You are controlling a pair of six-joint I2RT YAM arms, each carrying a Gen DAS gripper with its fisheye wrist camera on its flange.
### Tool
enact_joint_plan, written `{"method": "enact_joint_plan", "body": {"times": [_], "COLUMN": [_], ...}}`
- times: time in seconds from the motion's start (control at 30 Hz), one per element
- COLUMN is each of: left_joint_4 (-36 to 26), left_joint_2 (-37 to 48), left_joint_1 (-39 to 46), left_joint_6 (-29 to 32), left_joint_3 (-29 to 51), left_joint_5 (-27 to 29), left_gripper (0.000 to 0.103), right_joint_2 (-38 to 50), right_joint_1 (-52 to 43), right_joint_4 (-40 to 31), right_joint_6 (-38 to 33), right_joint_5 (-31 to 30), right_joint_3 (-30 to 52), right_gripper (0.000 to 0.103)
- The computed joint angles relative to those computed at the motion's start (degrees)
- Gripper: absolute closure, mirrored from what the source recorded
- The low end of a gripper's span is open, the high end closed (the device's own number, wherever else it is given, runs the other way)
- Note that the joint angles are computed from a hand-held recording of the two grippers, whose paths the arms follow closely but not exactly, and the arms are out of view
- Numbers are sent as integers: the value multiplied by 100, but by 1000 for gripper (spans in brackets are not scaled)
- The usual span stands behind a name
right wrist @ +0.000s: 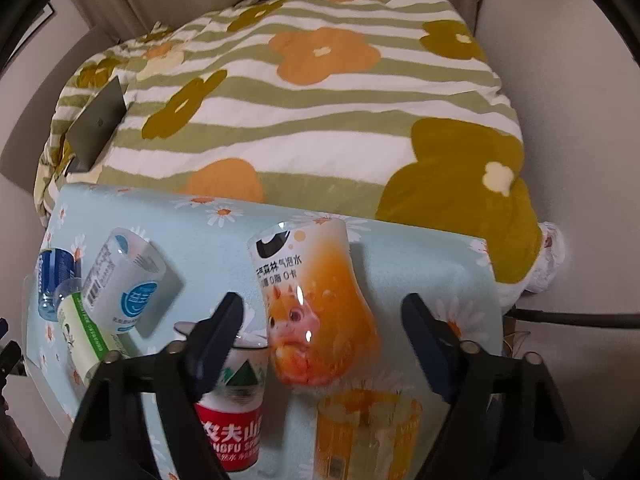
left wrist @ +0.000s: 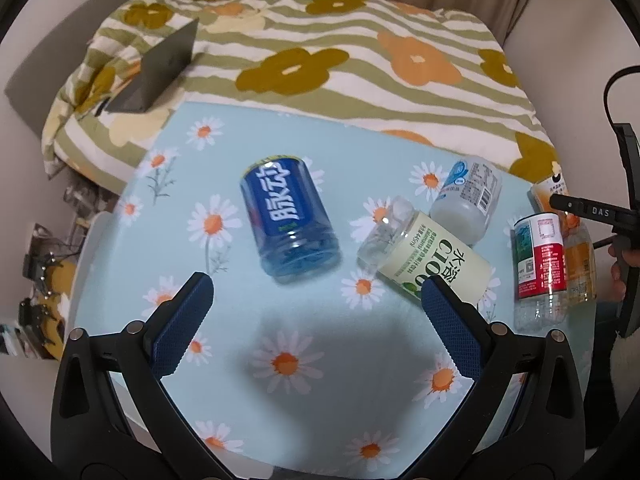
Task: Flip cup upright
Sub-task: 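Reach the right gripper to the dragon-print cup and close on it, then lift the cup with the right gripper and set it down toward the left gripper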
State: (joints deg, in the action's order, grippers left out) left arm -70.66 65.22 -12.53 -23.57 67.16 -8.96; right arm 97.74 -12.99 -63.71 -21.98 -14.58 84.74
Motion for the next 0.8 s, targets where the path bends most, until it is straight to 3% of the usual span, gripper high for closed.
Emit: {"method": "enact_joint_plan", "body": {"times": [0.2,0.27,0.8], "left_joint_4": [74,83,29], "left_joint_2": [141,171,-72], "left_joint_1": [-168,-204,125], "left_joint_6": [-164,-209,176], "left_joint_3": [-55,-54,-14], "left_joint_5": [12,8,77], "left_gripper": [0,0,0], "right_joint_2": [216,239,-135], "right_joint_1": [78,94,144], "right_joint_4": [-46,-29,-9], "right_joint_6": [-102,-165,42], "right_joint_5": [29,57,-94], "right_joint_3": [14,-20,81], "right_gripper": [37,45,47]}}
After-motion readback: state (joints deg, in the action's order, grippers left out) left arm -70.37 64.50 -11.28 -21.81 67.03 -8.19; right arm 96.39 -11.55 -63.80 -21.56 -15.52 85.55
